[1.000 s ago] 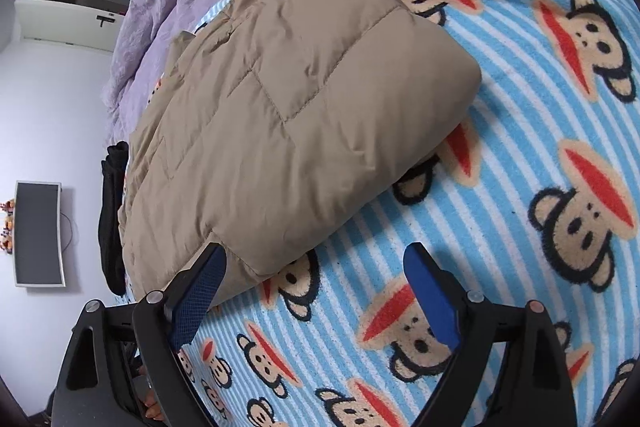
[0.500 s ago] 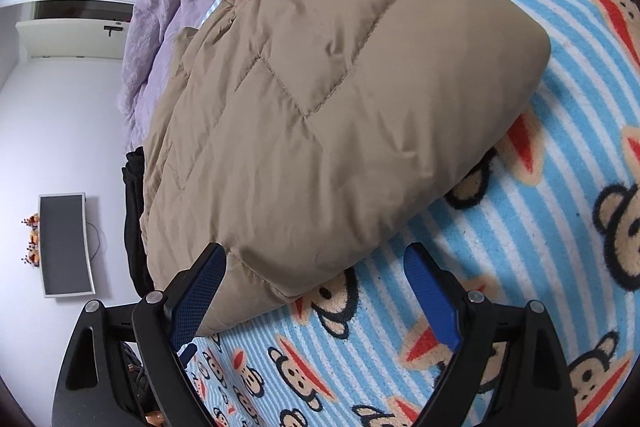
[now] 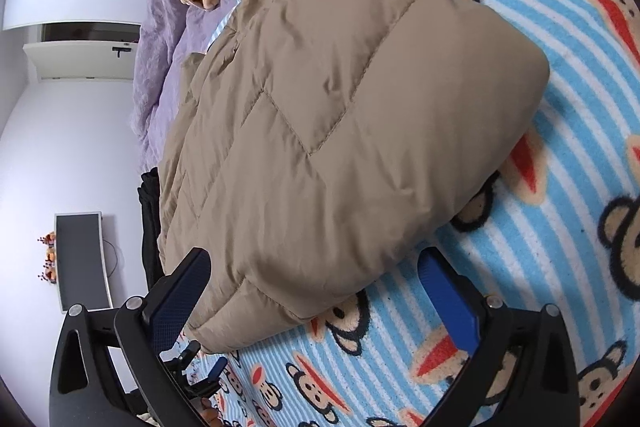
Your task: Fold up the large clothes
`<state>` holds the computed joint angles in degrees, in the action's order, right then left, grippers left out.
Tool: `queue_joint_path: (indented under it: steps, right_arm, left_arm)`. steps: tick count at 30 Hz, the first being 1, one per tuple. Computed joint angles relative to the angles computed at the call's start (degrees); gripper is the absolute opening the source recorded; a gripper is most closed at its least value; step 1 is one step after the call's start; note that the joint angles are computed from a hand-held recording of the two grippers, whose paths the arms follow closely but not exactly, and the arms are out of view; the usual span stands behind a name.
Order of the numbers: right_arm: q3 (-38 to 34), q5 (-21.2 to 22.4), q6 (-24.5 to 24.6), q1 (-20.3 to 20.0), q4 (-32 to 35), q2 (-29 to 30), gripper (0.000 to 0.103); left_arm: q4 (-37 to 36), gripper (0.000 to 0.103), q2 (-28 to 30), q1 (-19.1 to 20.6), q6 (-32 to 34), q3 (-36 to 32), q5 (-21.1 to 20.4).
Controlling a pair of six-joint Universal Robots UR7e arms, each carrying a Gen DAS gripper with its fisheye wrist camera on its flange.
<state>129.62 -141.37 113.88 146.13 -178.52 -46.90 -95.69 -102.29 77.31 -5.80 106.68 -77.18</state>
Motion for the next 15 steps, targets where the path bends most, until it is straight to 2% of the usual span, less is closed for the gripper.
queue_joint_path:
  steps: [8, 11, 15]
  right_arm:
    - [1.0, 2.6, -10.1, -3.3, -16.3, 3.4, 0.103]
    - [0.9, 3.8, -15.1, -5.2, -24.3, 5.9, 0.103]
    - [1.1, 6.6, -18.8, -8.0, -33.9, 9.7, 0.103]
  left_arm:
    - [-7.7, 0.100, 4.5, -0.5, -0.9, -0.3, -1.5]
    - [-10.9, 0.100, 5.8, -0.2, -1.4, 0.7, -0.8]
    - [-14.4, 0.098, 6.3, 0.4, -1.9, 1.6, -1.0]
